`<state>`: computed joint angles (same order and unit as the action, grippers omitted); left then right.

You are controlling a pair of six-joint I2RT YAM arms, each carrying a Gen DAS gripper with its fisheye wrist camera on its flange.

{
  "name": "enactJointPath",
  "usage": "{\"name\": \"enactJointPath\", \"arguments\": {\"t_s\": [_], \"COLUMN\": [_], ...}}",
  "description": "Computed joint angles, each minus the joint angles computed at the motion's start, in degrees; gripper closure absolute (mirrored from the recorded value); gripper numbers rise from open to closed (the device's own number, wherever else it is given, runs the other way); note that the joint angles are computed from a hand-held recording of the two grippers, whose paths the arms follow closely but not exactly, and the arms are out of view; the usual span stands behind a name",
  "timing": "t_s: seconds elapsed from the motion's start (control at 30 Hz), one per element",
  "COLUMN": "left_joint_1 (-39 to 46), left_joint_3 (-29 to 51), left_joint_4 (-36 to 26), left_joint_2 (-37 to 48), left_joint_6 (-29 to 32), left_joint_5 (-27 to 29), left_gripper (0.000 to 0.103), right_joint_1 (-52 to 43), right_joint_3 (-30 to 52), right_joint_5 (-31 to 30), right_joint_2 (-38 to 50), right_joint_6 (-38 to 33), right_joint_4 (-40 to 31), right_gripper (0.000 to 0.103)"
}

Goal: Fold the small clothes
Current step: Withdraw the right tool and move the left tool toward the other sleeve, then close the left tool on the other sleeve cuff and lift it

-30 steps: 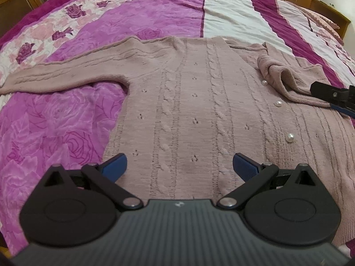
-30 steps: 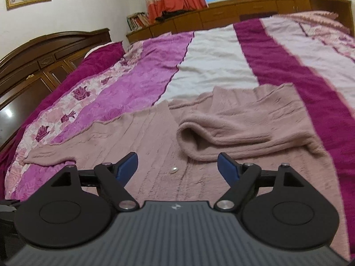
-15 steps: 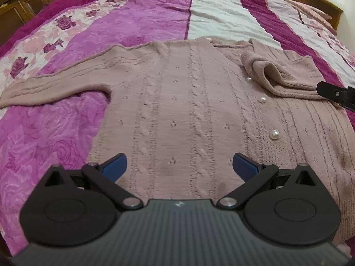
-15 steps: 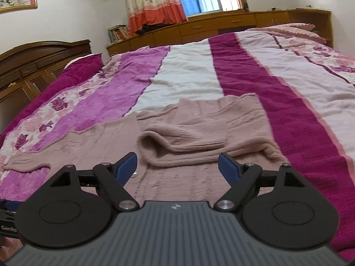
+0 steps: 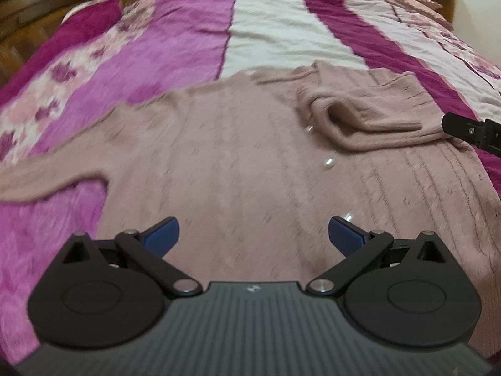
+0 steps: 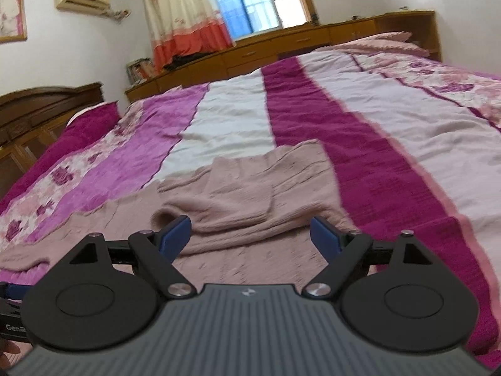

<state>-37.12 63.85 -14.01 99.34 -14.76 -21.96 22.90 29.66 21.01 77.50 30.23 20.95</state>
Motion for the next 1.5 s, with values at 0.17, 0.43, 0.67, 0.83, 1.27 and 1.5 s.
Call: {"name": "enactJointPath", "arguments": {"t_s": [0.17,0.43,0.67,0.83,1.27,1.5], "left_joint_1": [-1.1,-3.5,-4.8,-5.0,-5.8,-4.9], "left_joint_3": [6.9,16.4,23.8,28.6,39.4,37.6], "left_joint_4": [1.1,4.4,6.4,6.1,1.9,3.2], "left_joint_2": [6.2,15.1,21.7,25.6,33.4,32.0], "left_joint_6": [2.5,7.4,13.1,16.2,22.2,20.3], "left_joint_5": [1.0,1.4,2.7,4.3,3.7,7.4], "left_gripper": [0.000,0.005,0.036,0.041,0.041,0.093], "right_joint_1": [-3.4,-6.7,-8.2,-8.9,-9.0,-9.3], "right_joint_3": [-0.1,-0.2,-1.6,-2.3,-3.0,-3.2], "right_joint_5": [-0.6,-0.8,-1.5,-2.7,-2.3,-2.5], "right_joint_2": [0.7,2.5,5.0,6.4,7.8,8.4], "right_joint_6": [0.7,3.4,6.0,6.3,6.6,6.9], "right_joint_4": [1.3,0.4,2.9,4.3,6.2,7.1], "right_gripper": [0.015,0.015,0.014,0.014,0.014,0.014]}}
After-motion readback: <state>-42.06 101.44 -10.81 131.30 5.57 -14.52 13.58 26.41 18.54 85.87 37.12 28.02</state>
